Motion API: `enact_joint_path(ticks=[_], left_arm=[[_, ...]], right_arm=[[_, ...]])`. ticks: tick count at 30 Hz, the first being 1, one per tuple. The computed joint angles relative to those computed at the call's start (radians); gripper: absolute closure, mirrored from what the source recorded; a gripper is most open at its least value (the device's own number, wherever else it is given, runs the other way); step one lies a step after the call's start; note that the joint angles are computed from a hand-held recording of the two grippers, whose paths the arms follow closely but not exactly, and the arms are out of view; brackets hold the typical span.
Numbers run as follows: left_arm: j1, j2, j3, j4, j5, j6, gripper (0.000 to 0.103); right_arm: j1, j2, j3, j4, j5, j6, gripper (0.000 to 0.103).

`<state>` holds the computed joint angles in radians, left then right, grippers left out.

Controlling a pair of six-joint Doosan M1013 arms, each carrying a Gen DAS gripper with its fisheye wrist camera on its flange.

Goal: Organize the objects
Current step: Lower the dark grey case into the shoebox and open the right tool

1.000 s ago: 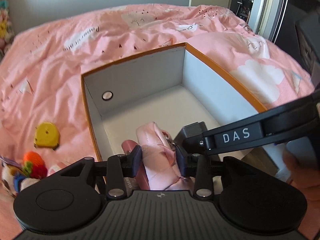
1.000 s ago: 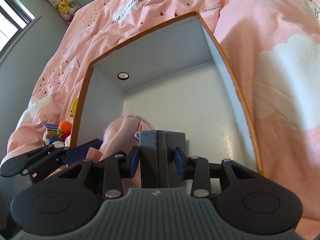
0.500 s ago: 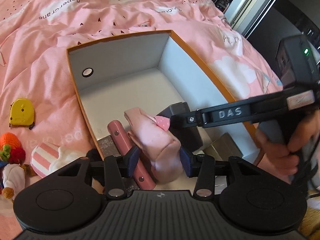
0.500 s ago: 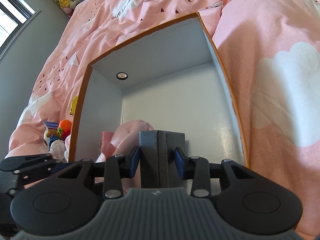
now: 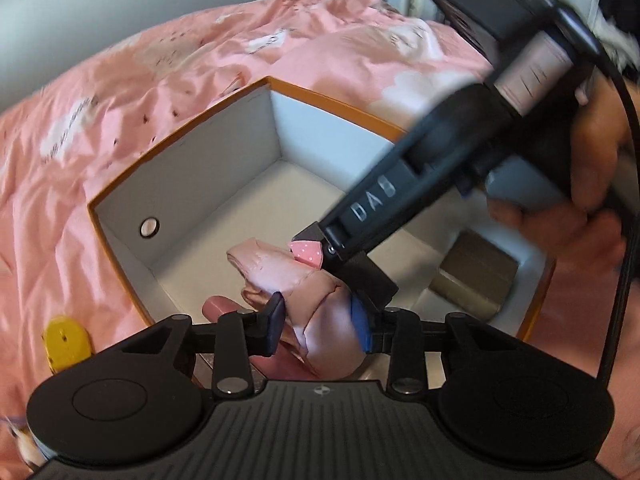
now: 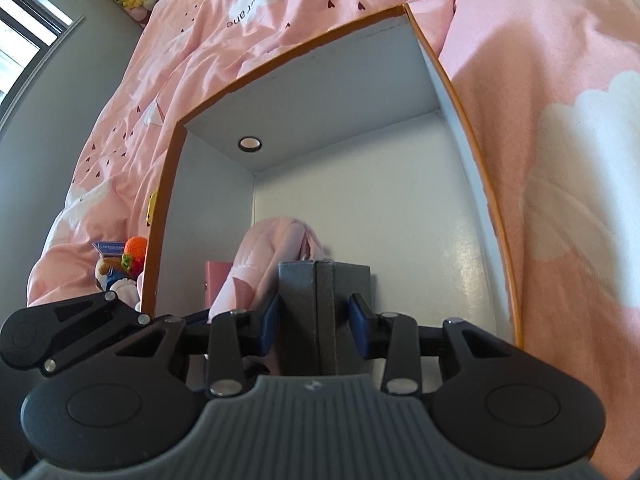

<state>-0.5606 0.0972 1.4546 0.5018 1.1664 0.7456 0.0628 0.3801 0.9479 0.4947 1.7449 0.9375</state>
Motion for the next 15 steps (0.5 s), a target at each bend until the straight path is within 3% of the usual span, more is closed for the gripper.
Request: enact_joint_path(ticks=[2,4,6,9,15], left_arm=[[-0.024,0.012,-0.005,0.032,0.029,0.063,0.063],[-0.024,0.019,-0.014,-0.019,0.047,0.107,0.065],[-0.006,0.011,-0.008,-0.104,0.025,0.097,0.072],[0.013,-0.008,0.012,-0.142,-0.01,0.037,0.072],[0.03,-0.06,0.05,-0.149,-0.103,-0.029,0.062]], right_arm=[[-0.003,0.01,-0.02,-0.003,0.034,-0.01,0.063],[-0.003,0.016,-0.033,-0.014,0.056,-0.013,0.063],[-0.001,0.022,-0.047,-0.026,0.075,-0.033,0.063],[0.009,0.036,-0.067,-0.046,0.104,-0.02,0.063],[0.002,0.052,-0.08,-0.013,0.136,0.001,0.059]])
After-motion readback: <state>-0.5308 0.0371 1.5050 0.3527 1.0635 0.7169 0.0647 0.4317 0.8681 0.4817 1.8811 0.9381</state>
